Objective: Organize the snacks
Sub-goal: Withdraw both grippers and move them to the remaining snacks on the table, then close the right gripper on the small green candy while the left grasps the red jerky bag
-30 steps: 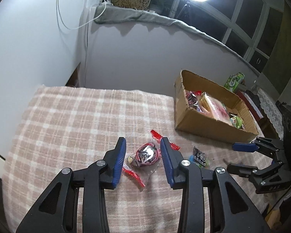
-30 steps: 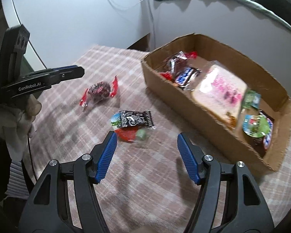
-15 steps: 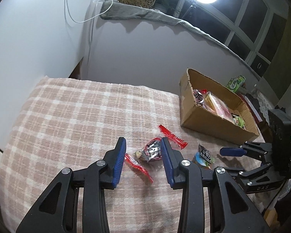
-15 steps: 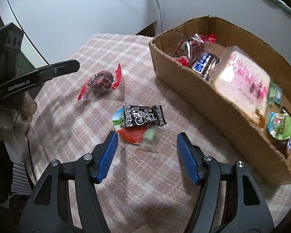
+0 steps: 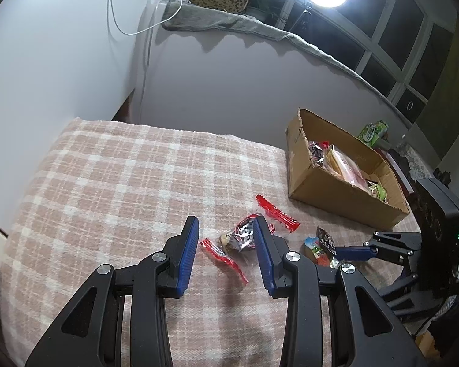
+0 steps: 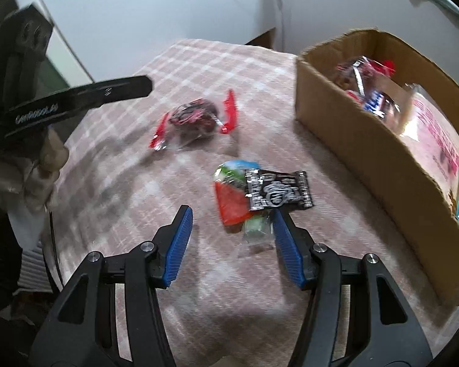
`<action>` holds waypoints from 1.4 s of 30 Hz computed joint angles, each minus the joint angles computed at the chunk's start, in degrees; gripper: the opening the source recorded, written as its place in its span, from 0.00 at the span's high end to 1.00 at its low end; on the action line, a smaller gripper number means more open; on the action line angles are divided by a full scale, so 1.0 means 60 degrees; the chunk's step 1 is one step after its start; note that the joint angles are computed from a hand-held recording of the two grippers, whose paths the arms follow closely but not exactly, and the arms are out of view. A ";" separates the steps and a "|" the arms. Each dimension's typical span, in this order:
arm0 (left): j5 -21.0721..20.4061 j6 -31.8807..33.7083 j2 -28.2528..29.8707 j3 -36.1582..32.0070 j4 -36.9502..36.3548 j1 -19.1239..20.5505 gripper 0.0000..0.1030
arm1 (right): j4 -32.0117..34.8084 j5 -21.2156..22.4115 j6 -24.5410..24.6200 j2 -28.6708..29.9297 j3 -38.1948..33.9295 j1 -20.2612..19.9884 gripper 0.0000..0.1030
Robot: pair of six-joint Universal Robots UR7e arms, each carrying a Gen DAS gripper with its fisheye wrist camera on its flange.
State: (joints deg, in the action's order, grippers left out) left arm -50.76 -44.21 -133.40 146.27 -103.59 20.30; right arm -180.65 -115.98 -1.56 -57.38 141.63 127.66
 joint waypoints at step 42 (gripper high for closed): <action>-0.0500 0.2368 0.2737 -0.0009 -0.1322 0.0944 0.50 | 0.0517 -0.2009 -0.0097 -0.0197 0.0099 0.0376 0.77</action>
State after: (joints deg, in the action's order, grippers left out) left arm -53.76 -30.00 -116.98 146.22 -111.53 25.96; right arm -177.54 -128.03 -2.14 -58.56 142.23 129.91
